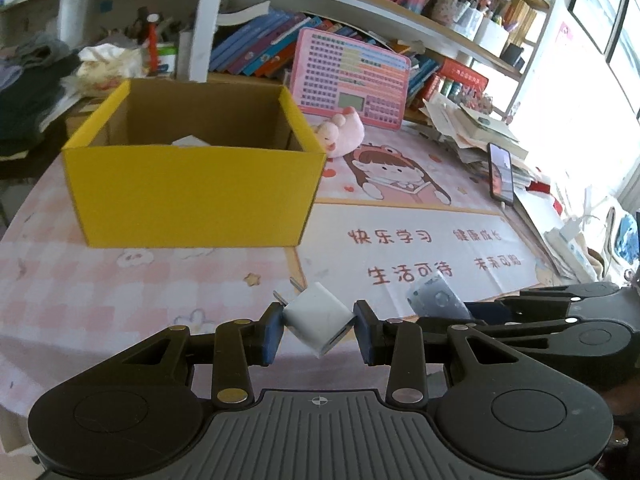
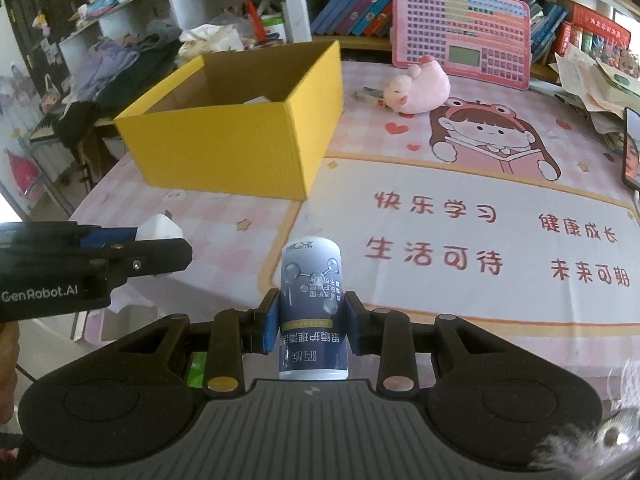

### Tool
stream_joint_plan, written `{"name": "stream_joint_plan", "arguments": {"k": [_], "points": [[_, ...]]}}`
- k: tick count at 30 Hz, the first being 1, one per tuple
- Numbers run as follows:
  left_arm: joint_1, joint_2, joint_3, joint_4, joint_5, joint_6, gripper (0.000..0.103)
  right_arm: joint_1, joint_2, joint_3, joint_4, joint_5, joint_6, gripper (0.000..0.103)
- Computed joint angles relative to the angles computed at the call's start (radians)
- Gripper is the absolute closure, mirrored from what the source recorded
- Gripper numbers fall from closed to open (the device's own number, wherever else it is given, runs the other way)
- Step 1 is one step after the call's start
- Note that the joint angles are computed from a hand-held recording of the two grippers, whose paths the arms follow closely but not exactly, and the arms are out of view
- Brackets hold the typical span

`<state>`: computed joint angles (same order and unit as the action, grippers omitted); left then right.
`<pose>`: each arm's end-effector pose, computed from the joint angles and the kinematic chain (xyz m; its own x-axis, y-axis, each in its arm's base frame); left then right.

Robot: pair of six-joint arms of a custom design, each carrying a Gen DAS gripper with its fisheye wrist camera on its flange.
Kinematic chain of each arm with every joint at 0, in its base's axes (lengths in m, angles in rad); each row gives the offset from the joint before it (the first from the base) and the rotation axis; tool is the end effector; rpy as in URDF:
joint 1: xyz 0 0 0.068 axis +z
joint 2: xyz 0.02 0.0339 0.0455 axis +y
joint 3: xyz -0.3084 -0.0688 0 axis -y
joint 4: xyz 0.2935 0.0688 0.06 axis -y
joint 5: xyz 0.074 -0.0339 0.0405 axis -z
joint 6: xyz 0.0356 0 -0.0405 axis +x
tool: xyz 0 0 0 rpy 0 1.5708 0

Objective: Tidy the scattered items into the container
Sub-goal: 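Carry the plug with the left tool while the right tool carries the bottle toward the yellow box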

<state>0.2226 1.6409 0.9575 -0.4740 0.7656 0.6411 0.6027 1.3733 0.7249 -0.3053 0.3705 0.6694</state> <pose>0.3440 0.0526 0.1911 -0.6486 0.2953 -0.7015 0.6242 0.7337 -0.2683 0.2476 0.1547 0.1991 -0.7477 0.1877 -0.6370 0.1379 0.9822 0.1275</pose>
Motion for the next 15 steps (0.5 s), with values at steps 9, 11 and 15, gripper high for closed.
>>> {"name": "stream_joint_plan", "arguments": {"k": [9, 11, 15], "points": [[0.127, 0.018, 0.011, -0.028, 0.031, 0.019, 0.067, 0.091, 0.074, 0.088, -0.038, 0.014, -0.007, 0.072], [0.153, 0.025, 0.017, -0.031, 0.032, 0.021, 0.067, 0.104, 0.091, 0.105, -0.035, 0.013, -0.014, 0.072], [0.191, 0.039, 0.031, -0.038, 0.035, 0.025, 0.067, 0.117, 0.124, 0.136, -0.027, 0.005, -0.033, 0.072]]}}
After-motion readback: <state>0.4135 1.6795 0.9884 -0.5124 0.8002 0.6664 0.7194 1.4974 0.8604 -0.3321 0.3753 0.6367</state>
